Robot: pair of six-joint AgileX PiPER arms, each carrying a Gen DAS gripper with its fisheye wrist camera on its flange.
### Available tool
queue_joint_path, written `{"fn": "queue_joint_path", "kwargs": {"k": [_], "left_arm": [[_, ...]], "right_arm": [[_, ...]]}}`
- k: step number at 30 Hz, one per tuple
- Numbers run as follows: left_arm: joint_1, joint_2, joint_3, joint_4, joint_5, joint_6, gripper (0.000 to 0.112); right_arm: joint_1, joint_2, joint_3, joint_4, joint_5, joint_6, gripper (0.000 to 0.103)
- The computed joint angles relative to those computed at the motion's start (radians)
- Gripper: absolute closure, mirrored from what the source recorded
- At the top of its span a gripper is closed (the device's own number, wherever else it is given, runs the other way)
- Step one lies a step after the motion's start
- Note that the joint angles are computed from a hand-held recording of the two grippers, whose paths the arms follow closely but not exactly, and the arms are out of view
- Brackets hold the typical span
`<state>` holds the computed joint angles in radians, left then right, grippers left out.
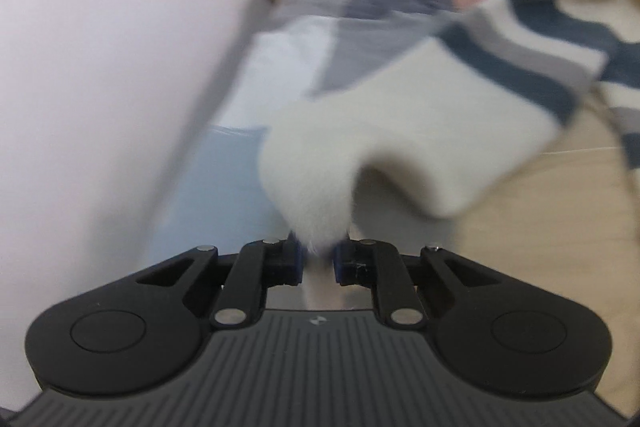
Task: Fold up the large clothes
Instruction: 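Pull the sleeve outward with the left gripper to spread the sweater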
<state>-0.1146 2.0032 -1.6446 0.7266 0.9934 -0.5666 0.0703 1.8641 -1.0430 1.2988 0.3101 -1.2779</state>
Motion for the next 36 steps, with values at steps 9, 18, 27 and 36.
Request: {"fn": "queue_joint_path", "kwargs": {"k": [9, 18, 27, 36], "left_arm": [[0.092, -0.002, 0.035, 0.428, -0.084, 0.095, 0.101], [0.213, 0.013, 0.195, 0.390, -0.220, 0.113, 0.101], [0.275, 0.004, 0.237, 0.234, -0.305, 0.038, 0.094], [0.249, -0.252, 0.308, -0.123, -0.289, 0.163, 0.055]], "right_arm": [[0.037, 0.009, 0.003, 0.057, -0.066, -0.115, 0.037], [0.062, 0.011, 0.001, 0.019, -0.111, -0.085, 0.037], [0.078, 0.000, 0.012, 0.031, -0.136, -0.089, 0.037], [0.066, -0.048, 0.053, 0.280, -0.123, -0.334, 0.037]]}}
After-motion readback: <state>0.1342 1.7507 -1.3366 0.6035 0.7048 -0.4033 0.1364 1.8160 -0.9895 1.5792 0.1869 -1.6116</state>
